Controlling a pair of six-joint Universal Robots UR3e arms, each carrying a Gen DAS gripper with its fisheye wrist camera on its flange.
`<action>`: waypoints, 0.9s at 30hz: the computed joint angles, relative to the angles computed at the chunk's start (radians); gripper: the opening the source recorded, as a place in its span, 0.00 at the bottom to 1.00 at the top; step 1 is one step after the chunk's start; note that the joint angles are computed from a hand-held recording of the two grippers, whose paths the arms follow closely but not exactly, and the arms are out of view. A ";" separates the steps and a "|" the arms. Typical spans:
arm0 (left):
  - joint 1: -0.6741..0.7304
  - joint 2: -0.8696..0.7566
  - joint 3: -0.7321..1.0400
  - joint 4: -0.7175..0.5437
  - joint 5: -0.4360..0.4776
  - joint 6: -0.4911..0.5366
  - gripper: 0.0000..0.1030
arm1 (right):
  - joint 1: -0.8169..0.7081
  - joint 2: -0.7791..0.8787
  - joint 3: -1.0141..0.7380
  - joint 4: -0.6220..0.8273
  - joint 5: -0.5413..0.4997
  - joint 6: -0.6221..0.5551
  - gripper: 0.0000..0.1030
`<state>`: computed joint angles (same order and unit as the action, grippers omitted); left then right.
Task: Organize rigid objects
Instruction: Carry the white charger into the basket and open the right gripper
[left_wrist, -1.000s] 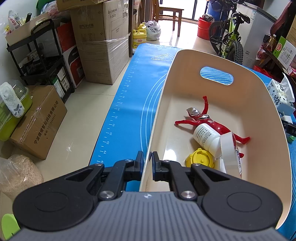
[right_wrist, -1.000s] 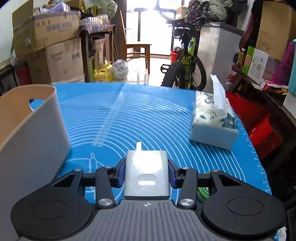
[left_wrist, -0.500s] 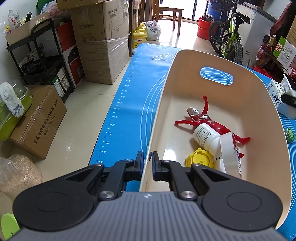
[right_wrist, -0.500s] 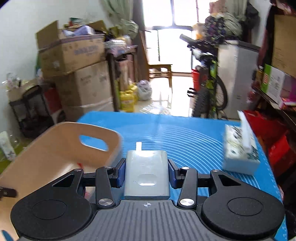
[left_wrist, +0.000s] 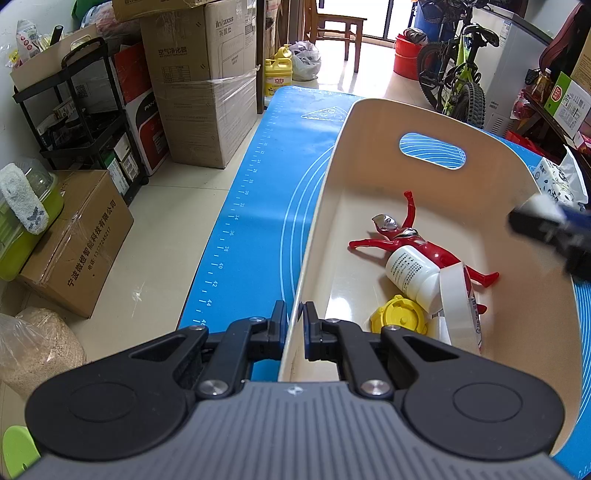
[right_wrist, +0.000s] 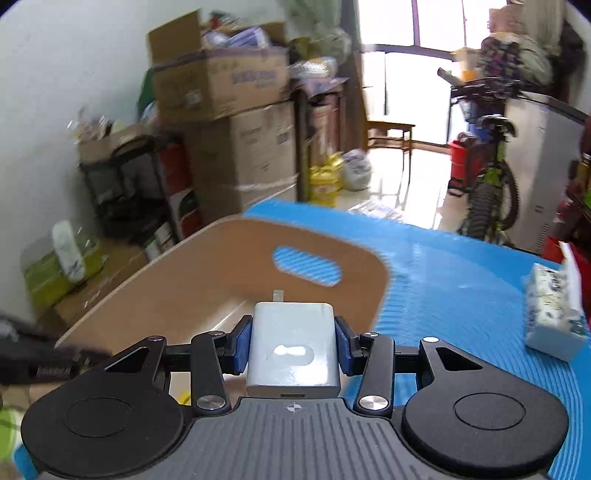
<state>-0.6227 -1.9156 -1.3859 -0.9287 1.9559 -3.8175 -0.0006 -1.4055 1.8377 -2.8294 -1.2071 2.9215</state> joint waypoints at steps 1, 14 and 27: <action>0.000 0.000 0.000 0.000 0.000 0.000 0.10 | 0.011 0.003 0.002 0.004 -0.001 -0.002 0.50; -0.001 -0.002 0.003 -0.002 0.001 -0.001 0.10 | 0.125 0.047 -0.088 0.224 -0.078 -0.118 0.50; -0.001 -0.002 0.002 -0.002 0.001 -0.001 0.10 | 0.081 0.004 -0.106 0.263 -0.011 -0.093 0.69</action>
<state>-0.6238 -1.9171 -1.3834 -0.9305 1.9565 -3.8184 0.0807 -1.4015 1.7320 -2.5660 -1.2185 2.8288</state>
